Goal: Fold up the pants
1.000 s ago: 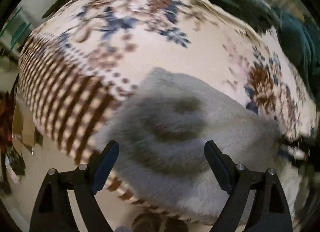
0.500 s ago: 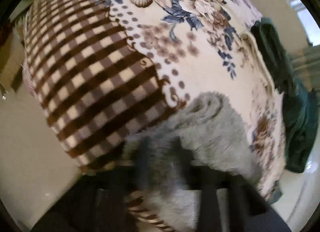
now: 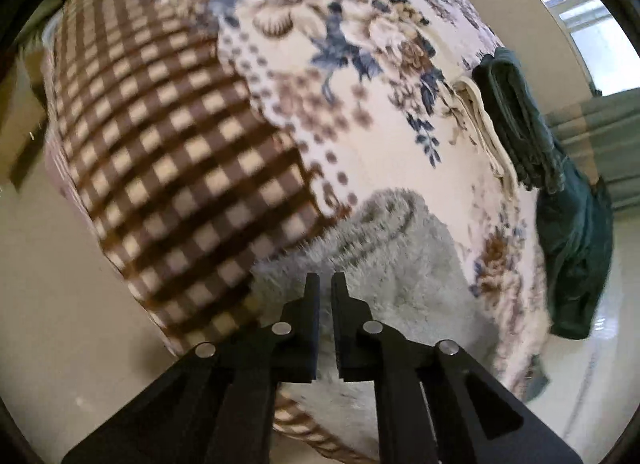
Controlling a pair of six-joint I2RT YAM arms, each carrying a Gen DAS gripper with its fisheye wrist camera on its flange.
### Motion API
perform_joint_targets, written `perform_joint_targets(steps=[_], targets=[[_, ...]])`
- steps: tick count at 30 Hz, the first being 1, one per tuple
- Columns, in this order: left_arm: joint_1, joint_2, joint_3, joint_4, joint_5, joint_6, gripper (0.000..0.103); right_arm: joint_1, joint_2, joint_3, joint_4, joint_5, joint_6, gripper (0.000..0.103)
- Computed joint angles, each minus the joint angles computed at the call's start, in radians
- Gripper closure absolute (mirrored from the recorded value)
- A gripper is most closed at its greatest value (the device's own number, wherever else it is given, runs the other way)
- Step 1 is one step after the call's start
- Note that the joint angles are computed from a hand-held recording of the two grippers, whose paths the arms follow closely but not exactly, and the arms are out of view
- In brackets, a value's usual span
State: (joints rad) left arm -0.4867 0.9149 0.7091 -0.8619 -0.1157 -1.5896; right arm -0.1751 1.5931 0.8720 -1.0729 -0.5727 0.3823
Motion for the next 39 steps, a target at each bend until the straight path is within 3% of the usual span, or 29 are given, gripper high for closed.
perform_joint_targets(steps=[3, 5, 6, 9, 10, 11, 12, 18, 22, 24, 25, 27, 29, 30, 32, 34, 37, 39], targets=[[-0.013, 0.017, -0.024, 0.078, 0.009, -0.001, 0.074, 0.015, -0.03, -0.008, 0.028, 0.012, 0.021, 0.072], [-0.012, 0.044, -0.04, 0.138, 0.008, 0.006, 0.045, 0.053, -0.056, -0.008, 0.039, 0.021, 0.048, 0.086], [-0.006, 0.059, -0.049, 0.171, 0.014, 0.01, 0.044, 0.063, -0.065, -0.01, 0.039, 0.031, 0.048, 0.087], [0.016, 0.15, -0.037, 0.206, 0.034, 0.038, 0.045, 0.097, -0.092, -0.008, 0.035, 0.047, 0.068, 0.091], [0.018, 0.169, -0.036, 0.21, 0.03, 0.045, 0.051, 0.117, -0.106, -0.007, 0.035, 0.042, 0.092, 0.094], [0.018, 0.171, -0.042, 0.217, 0.028, 0.05, 0.079, 0.126, -0.113, -0.006, 0.035, 0.044, 0.1, 0.095], [0.02, 0.167, -0.046, 0.221, 0.024, 0.055, 0.09, 0.13, -0.127, -0.002, 0.025, 0.048, 0.102, 0.095], [-0.09, 0.068, 0.031, 0.036, -0.101, 0.006, 0.092, 0.149, -0.215, 0.058, -0.119, 0.058, 0.054, 0.096], [-0.132, 0.019, 0.019, -0.034, -0.111, -0.048, 0.092, 0.154, -0.22, 0.063, -0.165, 0.077, 0.019, 0.096], [-0.107, 0.023, -0.023, 0.008, -0.063, -0.042, 0.091, 0.163, -0.174, 0.047, -0.15, 0.088, -0.016, 0.096], [-0.076, 0.025, -0.053, 0.036, -0.009, -0.044, 0.09, 0.167, -0.145, 0.052, -0.143, 0.097, -0.025, 0.093], [-0.062, 0.042, -0.044, 0.02, 0.011, -0.053, 0.085, 0.158, -0.095, 0.074, -0.139, 0.098, -0.046, 0.077], [-0.07, 0.148, 0.072, -0.082, 0.003, 0.013, 0.072, 0.117, -0.077, 0.107, -0.17, 0.088, -0.104, 0.051], [-0.087, 0.197, 0.131, -0.133, -0.017, 0.036, 0.067, 0.078, -0.082, 0.126, -0.191, 0.082, -0.155, 0.047], [-0.15, 0.356, 0.321, -0.298, -0.081, 0.094, 0.033, -0.019, -0.085, 0.18, -0.262, 0.087, -0.277, 0.036], [-0.206, 0.474, 0.469, -0.396, -0.122, 0.129, 0.019, -0.158, -0.078, 0.23, -0.338, 0.104, -0.405, 0.035], [-0.288, 0.638, 0.695, -0.471, -0.153, 0.155, 0.018, -0.421, -0.005, 0.385, -0.448, 0.16, -0.557, 0.035], [-0.326, 0.755, 0.848, -0.486, -0.146, 0.175, 0.018, -0.61, 0.104, 0.571, -0.492, 0.19, -0.619, 0.035]])
